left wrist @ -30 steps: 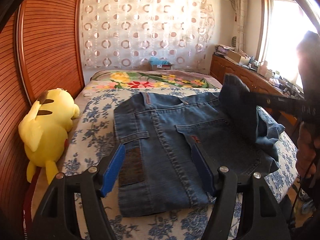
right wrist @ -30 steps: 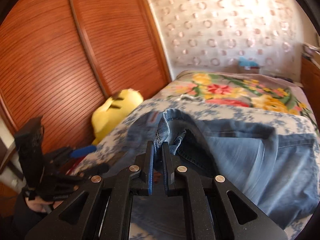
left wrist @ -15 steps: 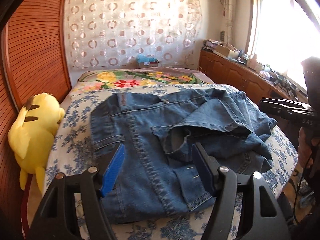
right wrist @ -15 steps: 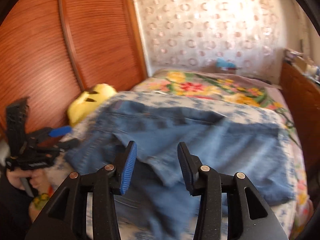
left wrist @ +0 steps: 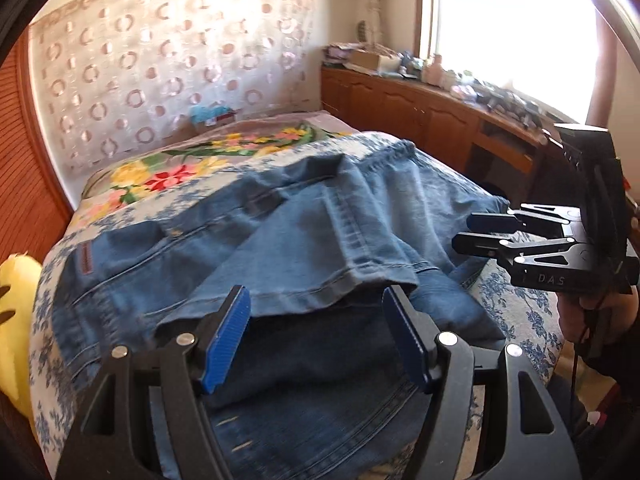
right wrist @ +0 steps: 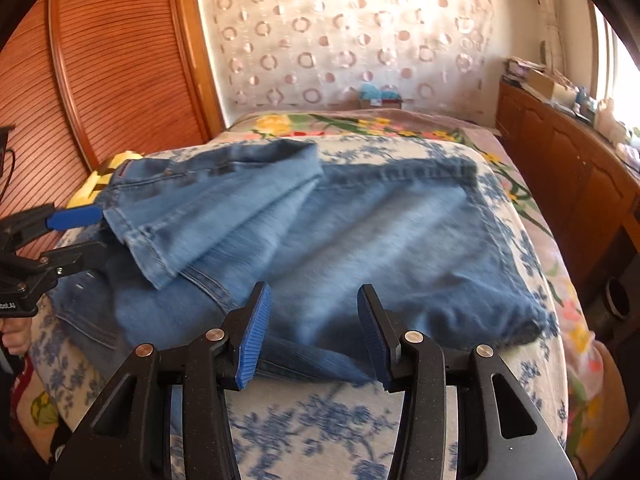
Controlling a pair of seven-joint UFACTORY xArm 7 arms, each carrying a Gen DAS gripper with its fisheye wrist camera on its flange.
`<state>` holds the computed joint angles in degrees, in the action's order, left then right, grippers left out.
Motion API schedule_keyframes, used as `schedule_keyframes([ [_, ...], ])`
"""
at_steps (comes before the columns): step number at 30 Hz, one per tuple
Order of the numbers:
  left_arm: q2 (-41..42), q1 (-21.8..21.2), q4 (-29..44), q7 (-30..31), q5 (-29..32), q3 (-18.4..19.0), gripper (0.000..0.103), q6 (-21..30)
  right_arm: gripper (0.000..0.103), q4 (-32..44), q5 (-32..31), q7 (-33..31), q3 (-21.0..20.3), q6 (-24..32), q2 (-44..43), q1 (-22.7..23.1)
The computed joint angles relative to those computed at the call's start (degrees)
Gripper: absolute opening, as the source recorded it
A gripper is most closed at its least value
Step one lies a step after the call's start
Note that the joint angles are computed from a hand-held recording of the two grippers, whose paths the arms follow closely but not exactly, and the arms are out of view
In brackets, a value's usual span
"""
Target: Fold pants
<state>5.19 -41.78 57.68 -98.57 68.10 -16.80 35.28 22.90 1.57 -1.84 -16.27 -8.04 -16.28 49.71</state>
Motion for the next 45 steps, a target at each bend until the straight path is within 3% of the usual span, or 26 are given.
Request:
schedule_keyframes([
  [4, 4.4, -0.2, 4.4, 7.3, -4.2, 0.8, 0.054, -0.5, 0.046, -1.0, -0.4, 0.4, -0.7, -0.3, -0.7, -0.3],
  [7, 5.9, -1.0, 6.2, 9.8, -6.0, 2.1, 0.028, -0.7, 0.046, -1.3, -0.9, 0.1, -2.2, -0.6, -0.7, 0.7],
  [9, 6.0, -1.5, 6.4, 10.0, -6.7, 2.9, 0.004, -0.4, 0.046, -1.6, -1.2, 0.2, -2.3, -0.9, -0.7, 0.7],
  [12, 2.2, -1.1, 3.5, 6.4, -4.3, 3.6, 0.000, -1.8, 0.046, -2.0, -2.1, 0.5, -5.2, -1.2, -1.5, 3.1],
  [16, -6.7, 1.6, -1.7, 3.7, -3.3, 2.2, 0.000, 1.5, 0.046, -2.0, -2.6, 0.9, -7.7, -0.9, -1.8, 5.5],
  [20, -15.3, 5.5, -6.4, 5.4, -5.7, 1.0, 0.000, 5.1, 0.046, -1.3, -1.6, 0.0, -12.9, -0.6, -2.4, 11.2],
  [26, -25.7, 11.2, -13.7, 9.2, -10.2, 1.2, 0.000, 6.9, 0.046, -0.5, 0.0, -2.0, -13.4, 0.0, -2.4, 14.2],
  [29, -27.3, 13.3, -16.0, 11.9, -13.1, 1.5, 0.008, 6.1, 0.046, 0.4, 1.5, -2.6, -13.4, 0.3, -1.2, 15.8],
  [32, -28.0, 14.6, -18.3, 14.2, -16.1, 0.6, 0.030, 5.2, 0.046, 0.7, 2.6, -3.2, -14.0, 0.3, -0.8, 17.5],
  [36, -29.9, 16.2, -22.8, 14.6, -18.2, -1.8, 0.046, 3.3, 0.046, 0.8, 3.1, -3.8, -13.5, 0.3, -0.4, 18.3],
  [40, -30.0, 18.3, -24.8, 15.4, -20.8, -4.4, 0.049, 2.6, 0.046, 1.0, 3.1, -3.5, -10.4, -0.1, 1.0, 16.1],
  [42, -31.1, 19.1, -26.4, 16.0, -22.1, -5.2, 0.049, 1.2, 0.046, 1.3, 3.0, -3.1, -11.6, -0.1, 1.9, 17.5],
  [45, -33.1, 20.5, -28.1, 15.8, -24.0, -7.5, 0.049, 1.2, 0.046, 1.5, 2.2, -2.3, -9.8, -0.7, 2.6, 16.0],
])
